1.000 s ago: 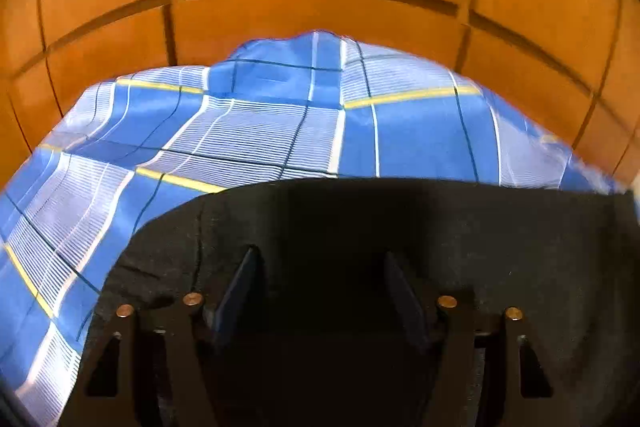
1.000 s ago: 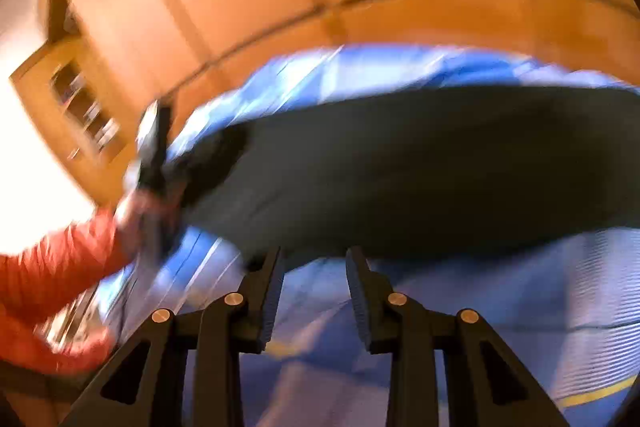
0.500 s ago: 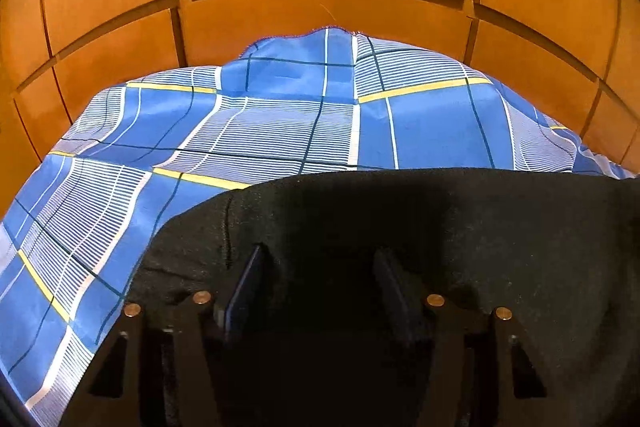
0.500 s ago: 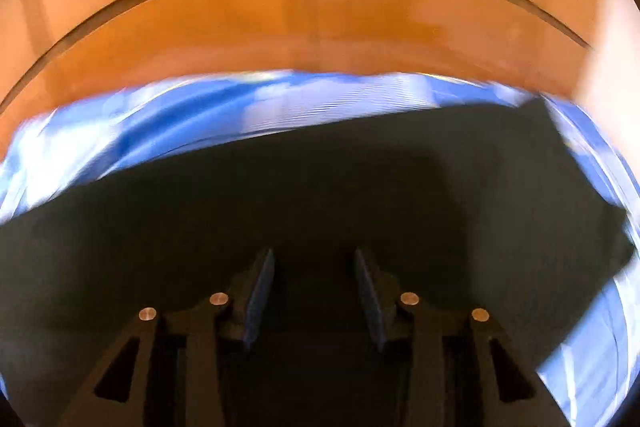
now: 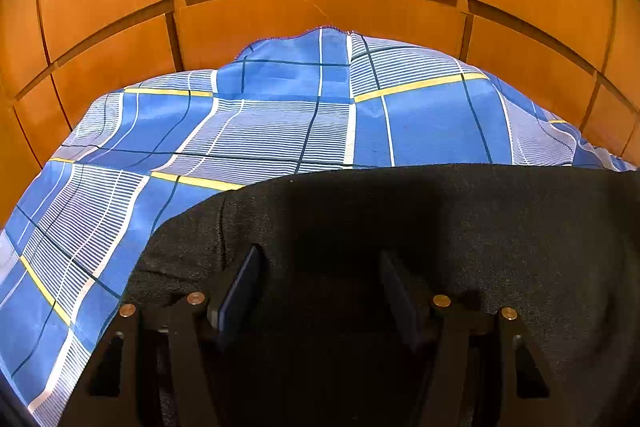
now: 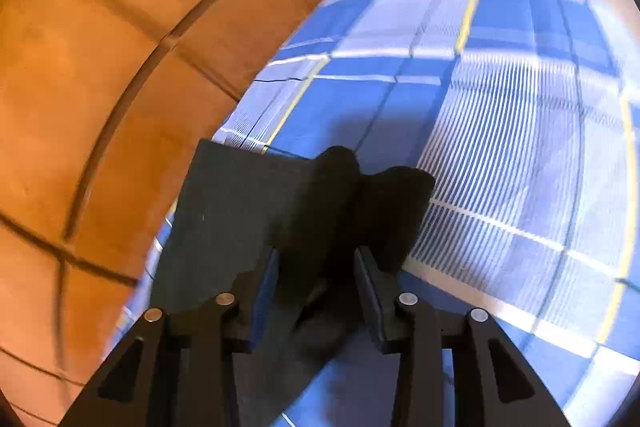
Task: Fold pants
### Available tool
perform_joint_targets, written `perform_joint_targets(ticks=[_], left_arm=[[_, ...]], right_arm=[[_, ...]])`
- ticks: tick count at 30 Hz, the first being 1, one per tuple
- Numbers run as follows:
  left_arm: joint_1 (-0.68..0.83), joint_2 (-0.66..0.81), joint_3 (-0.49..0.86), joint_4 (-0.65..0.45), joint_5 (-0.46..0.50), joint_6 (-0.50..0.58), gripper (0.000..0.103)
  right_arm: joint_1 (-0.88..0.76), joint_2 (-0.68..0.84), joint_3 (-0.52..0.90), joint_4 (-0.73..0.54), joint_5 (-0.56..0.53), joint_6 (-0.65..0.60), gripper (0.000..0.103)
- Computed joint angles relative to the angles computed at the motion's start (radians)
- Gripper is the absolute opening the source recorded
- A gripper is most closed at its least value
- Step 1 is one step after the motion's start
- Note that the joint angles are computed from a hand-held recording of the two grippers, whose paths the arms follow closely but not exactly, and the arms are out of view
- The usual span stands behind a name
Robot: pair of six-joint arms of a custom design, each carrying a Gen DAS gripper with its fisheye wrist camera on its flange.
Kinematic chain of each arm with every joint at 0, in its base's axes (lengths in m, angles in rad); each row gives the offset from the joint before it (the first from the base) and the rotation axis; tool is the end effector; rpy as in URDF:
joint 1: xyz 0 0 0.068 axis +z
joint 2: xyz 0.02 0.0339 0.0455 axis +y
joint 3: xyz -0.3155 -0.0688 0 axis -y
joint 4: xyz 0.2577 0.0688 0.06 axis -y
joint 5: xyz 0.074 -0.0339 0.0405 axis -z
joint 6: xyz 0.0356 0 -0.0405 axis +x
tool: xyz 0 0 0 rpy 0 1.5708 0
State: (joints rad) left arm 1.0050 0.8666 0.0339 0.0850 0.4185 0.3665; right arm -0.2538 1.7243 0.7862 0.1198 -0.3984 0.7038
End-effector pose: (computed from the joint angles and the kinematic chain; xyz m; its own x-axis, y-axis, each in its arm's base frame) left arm 0.0721 0.0865 0.1313 -0.5595 -0.2702 -0.7836 -0.4403 0.8978 0.0048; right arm 0.3345 -0.0725 0.1750 -0.5550 0.7601 -0.3378 0.4380 0.6123 0.6582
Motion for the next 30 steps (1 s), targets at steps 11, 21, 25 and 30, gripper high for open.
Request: perform_joint_targets(ticks=[11, 21, 25, 30], left_arm=[[-0.017, 0.004, -0.009, 0.023, -0.023, -0.003, 0.064], [-0.014, 0.018, -0.012, 0.043, -0.022, 0.002, 0.064], [-0.014, 0.024, -0.014, 0.051, -0.021, 0.002, 0.064], [-0.016, 0.025, -0.016, 0.056, -0.024, 0.001, 0.064]], right_arm=[[0.01, -0.133, 0.051, -0.038, -0.032, -0.116, 0.005], [-0.036, -0.095, -0.044, -0.133, 0.019, -0.079, 0.028], [-0.022, -0.118, -0.053, -0.143, 0.083, -0.007, 0.043], [-0.053, -0.03, -0.055, 0.011, -0.05, 0.023, 0.047]])
